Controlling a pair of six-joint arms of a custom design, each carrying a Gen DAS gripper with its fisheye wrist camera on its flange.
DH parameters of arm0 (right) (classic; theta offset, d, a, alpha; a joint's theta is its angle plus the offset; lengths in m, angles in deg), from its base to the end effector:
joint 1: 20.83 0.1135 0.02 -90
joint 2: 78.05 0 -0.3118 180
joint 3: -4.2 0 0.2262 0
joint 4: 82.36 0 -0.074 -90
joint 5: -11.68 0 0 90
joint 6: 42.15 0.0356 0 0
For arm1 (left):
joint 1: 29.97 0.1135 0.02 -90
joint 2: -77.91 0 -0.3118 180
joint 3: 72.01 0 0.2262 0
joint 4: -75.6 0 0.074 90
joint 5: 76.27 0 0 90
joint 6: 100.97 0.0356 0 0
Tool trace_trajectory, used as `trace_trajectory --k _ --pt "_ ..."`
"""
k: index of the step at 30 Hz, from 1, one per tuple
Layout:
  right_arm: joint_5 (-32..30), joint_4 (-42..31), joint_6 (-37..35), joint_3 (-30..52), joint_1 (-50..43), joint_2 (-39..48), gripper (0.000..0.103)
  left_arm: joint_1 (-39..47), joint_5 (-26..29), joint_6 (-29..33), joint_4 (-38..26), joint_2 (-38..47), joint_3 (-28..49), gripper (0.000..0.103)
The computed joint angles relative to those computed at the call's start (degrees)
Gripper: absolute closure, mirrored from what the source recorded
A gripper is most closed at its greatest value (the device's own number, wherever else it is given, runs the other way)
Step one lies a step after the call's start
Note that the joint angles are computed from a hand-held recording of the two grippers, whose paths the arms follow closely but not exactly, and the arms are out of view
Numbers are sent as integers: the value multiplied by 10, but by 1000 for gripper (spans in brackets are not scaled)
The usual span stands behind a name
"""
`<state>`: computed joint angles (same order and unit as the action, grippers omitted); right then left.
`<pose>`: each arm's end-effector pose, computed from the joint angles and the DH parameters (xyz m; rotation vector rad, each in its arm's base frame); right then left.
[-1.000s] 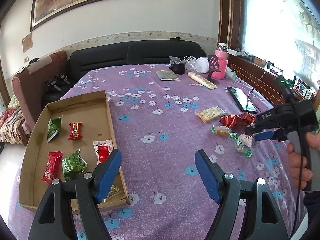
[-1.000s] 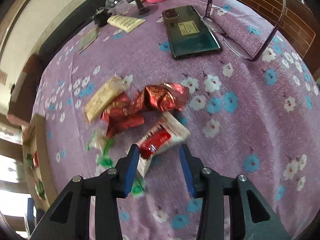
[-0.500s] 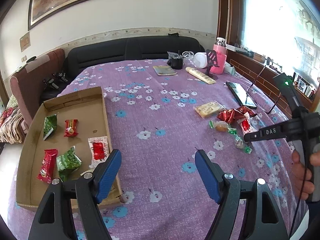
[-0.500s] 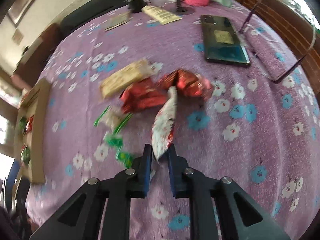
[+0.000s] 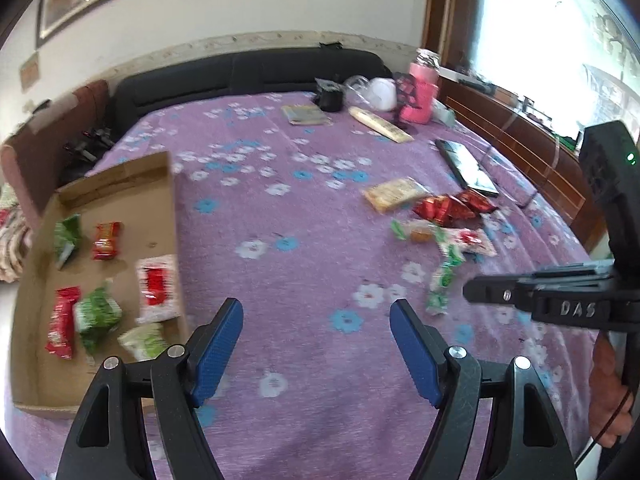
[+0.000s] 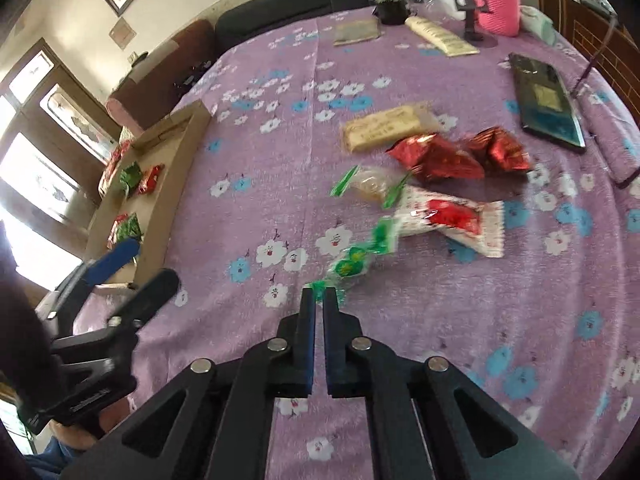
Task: Organize snacks
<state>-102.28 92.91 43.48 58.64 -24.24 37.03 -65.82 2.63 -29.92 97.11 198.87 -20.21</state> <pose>0.3078 -0.0039 0.1019 -0.1444 2.6394 0.5199 0.2749 -0.1902 0.0890 0.2624 2.3790 -0.2200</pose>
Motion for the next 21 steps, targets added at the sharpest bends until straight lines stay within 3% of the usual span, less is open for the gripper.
trace_trajectory --k 2,4,6,10,11,13,17,21 --pt "12 17 1 -11 -19 -14 84 -1 32 6 -36 8 32 24" --pt "13 31 -1 -15 -42 -18 64 -6 71 19 -88 26 84 24" --pt "-1 30 -7 -1 -63 -10 58 -16 82 33 -152 55 148 24" --pt "-20 -10 -16 64 -89 23 58 -34 52 32 -226 108 242 24" --pt "-20 -22 -16 85 -89 34 58 -33 57 32 -228 115 251 27" --pt "-12 -59 -25 137 -86 63 58 -32 56 32 -242 129 272 44" --pt "-1 -87 -29 199 -72 114 58 -38 14 28 -243 133 277 62" --pt "-31 -117 -36 221 -78 147 59 -24 5 21 -226 129 259 63"
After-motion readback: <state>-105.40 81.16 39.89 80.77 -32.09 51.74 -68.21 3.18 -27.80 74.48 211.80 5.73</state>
